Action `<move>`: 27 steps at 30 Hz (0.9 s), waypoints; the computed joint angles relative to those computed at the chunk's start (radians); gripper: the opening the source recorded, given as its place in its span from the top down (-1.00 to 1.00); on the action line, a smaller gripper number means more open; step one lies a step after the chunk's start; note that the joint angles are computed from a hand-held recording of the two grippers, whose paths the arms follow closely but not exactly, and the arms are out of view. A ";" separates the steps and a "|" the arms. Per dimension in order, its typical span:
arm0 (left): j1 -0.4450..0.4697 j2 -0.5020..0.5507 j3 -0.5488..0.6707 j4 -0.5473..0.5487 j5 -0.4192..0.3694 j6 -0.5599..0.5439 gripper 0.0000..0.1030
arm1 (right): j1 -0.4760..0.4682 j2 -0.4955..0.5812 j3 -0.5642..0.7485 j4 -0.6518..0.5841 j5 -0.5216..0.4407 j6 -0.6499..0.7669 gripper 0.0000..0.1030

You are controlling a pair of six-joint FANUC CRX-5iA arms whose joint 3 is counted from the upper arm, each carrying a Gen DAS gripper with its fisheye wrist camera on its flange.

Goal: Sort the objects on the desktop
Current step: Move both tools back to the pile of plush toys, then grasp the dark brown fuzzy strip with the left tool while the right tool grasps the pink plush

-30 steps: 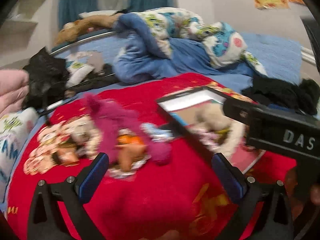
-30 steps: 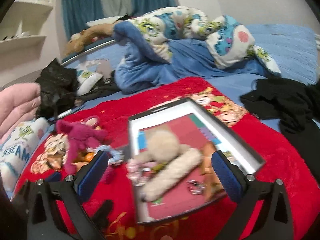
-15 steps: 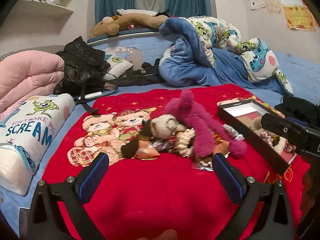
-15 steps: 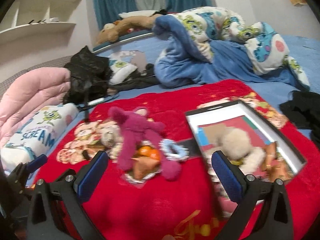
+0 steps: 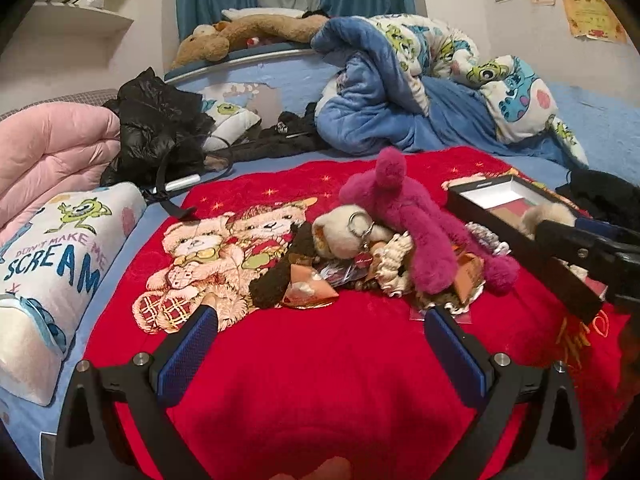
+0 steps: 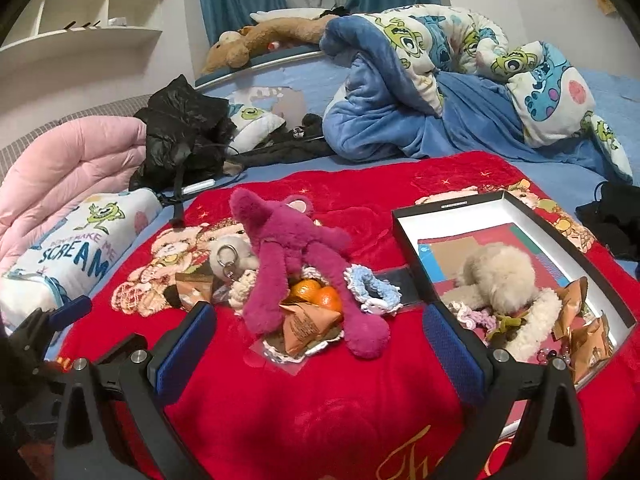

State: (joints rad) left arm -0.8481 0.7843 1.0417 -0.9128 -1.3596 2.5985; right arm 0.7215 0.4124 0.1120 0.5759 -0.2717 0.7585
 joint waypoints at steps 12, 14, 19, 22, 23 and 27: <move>0.040 0.015 0.000 0.052 0.019 -0.025 -1.00 | -0.013 0.077 0.219 -0.487 -0.156 0.439 -0.84; 0.046 0.012 -0.008 0.056 0.023 -0.024 -1.00 | -0.013 0.094 0.247 -0.520 -0.168 0.464 -0.84; 0.067 0.002 -0.031 0.064 0.046 -0.011 -1.00 | -0.009 0.120 0.280 -0.556 -0.133 0.502 -0.84; 0.085 -0.011 -0.054 0.070 0.066 0.005 -1.00 | -0.007 0.138 0.297 -0.540 -0.119 0.497 -0.84; 0.091 -0.019 -0.067 0.074 0.078 0.014 -1.00 | -0.007 0.148 0.306 -0.528 -0.121 0.484 -0.84; 0.130 -0.045 -0.114 0.110 0.126 0.019 -1.00 | -0.014 0.194 0.385 -0.554 -0.161 0.500 -0.84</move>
State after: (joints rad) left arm -0.7181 0.7394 0.9276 -0.8032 -1.2332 2.6178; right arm 0.7073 0.6067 0.4971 0.0220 -0.4325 1.2586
